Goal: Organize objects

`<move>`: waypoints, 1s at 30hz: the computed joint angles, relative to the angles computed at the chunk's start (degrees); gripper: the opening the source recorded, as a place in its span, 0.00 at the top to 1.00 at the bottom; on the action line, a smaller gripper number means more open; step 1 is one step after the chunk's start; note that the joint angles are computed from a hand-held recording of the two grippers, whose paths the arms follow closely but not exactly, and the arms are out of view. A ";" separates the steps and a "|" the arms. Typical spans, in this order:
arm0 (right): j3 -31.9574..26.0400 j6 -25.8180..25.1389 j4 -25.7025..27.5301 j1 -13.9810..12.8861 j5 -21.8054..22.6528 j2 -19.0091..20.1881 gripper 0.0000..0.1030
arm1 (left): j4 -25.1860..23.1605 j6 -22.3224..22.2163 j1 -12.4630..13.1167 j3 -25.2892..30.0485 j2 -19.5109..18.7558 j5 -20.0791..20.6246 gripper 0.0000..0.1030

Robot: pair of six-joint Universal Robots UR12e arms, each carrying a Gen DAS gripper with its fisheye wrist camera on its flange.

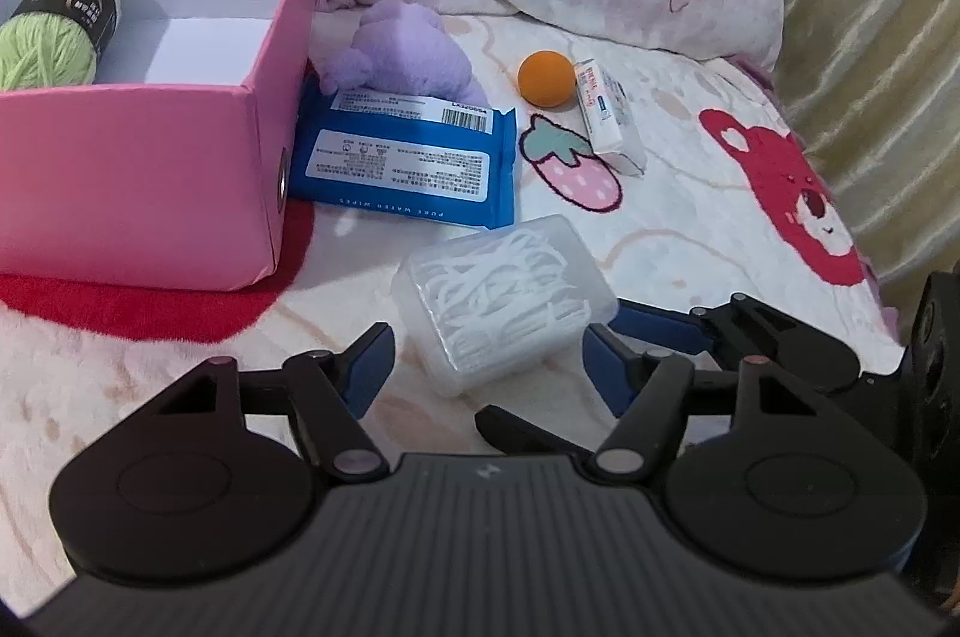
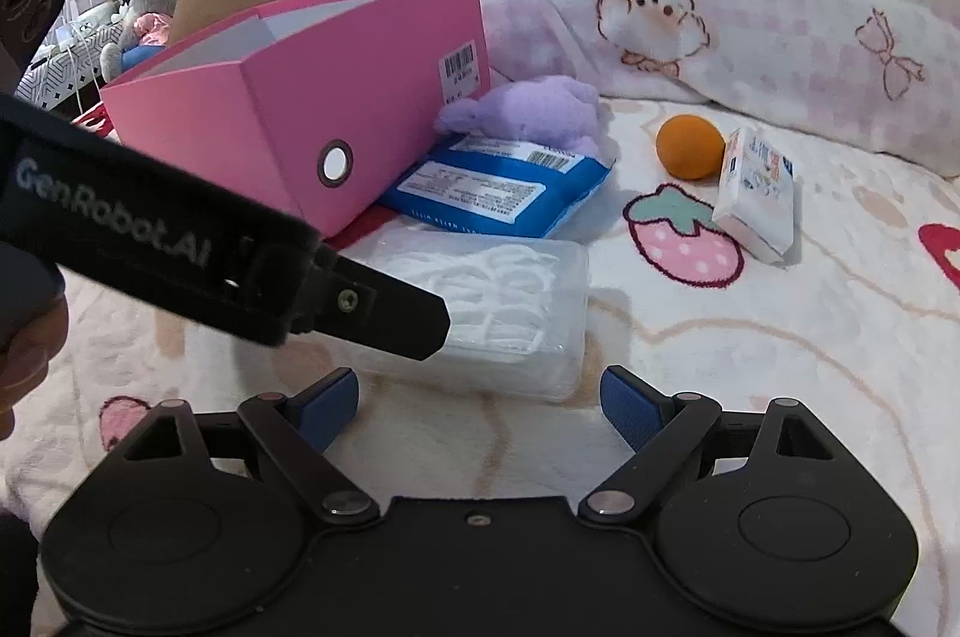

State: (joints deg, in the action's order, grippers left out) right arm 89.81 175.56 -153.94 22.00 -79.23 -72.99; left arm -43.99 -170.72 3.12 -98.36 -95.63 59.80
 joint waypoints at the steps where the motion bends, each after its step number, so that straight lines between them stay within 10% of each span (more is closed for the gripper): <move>1: -0.24 -0.13 0.42 -0.07 0.25 0.11 0.12 | 0.31 0.10 -0.12 0.02 -0.16 0.23 0.40; 8: -0.45 -1.07 1.49 -0.42 2.06 -0.06 0.11 | -0.94 -0.50 -0.14 0.63 -0.80 -1.56 0.51; 15: 0.34 -0.81 9.33 -2.57 5.45 -3.60 0.10 | -13.57 1.58 -0.26 3.33 -0.94 -5.90 0.51; 30: 0.29 -0.68 7.95 -2.16 2.14 -2.94 0.09 | -9.32 -3.08 -0.04 3.19 -1.56 -4.13 0.60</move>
State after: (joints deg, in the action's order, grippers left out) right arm 90.10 174.88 -145.99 19.83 -77.09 -75.93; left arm -53.32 -173.80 3.08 -95.17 -97.19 55.67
